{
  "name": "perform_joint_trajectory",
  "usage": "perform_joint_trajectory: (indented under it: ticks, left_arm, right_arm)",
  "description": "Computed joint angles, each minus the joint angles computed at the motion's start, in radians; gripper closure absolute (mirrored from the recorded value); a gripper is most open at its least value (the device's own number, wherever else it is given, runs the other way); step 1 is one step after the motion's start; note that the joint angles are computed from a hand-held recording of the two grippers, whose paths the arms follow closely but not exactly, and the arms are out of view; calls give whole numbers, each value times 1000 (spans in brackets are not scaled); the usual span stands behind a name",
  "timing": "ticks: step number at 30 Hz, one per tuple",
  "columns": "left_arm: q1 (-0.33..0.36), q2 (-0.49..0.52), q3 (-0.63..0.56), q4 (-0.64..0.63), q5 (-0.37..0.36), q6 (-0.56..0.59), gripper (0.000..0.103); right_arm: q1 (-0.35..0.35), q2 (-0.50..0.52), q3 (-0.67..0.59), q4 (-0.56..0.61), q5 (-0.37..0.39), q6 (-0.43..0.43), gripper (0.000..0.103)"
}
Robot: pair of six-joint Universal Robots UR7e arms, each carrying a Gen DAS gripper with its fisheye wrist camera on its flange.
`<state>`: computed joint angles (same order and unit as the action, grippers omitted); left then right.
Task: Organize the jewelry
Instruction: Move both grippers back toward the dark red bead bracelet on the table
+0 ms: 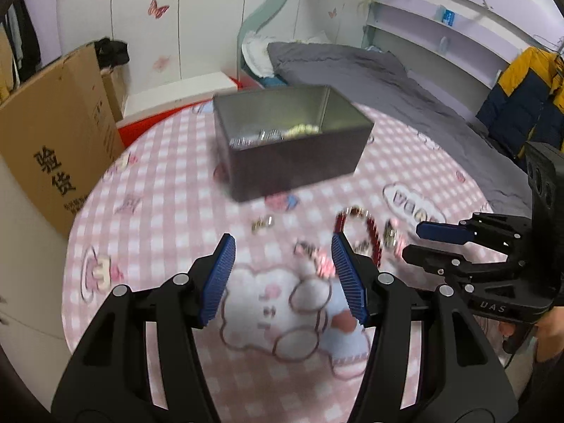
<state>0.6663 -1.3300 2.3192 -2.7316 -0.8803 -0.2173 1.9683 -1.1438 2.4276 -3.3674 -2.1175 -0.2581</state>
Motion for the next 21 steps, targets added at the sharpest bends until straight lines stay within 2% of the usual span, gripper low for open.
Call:
perform_joint_trajectory:
  ticks: [8,9,11,12,17,21]
  left_arm:
    - [0,-32,54,19,8,-37,46]
    - [0,-32,58,19,5,-36,46]
    - [-6,-27,66,12,7,-34,46]
    - [-9,-24,70,5,4,-29,46]
    - [-32,10,71,-44,-11,11,46]
    - [-37,60,38,-69,-39,41,46]
  right_arm:
    - [21,71,-24,-39,-80,-36,69]
    - [25,79,-26,-47,-94,-45,71]
    - [41,104,-33,-69,-144,-78,85]
    - [40,105,-32,-71,-148,-85,88]
    - [26,95,-15,-114,-159,-110,88]
    - [6,58,9,-147,-121,-111,88]
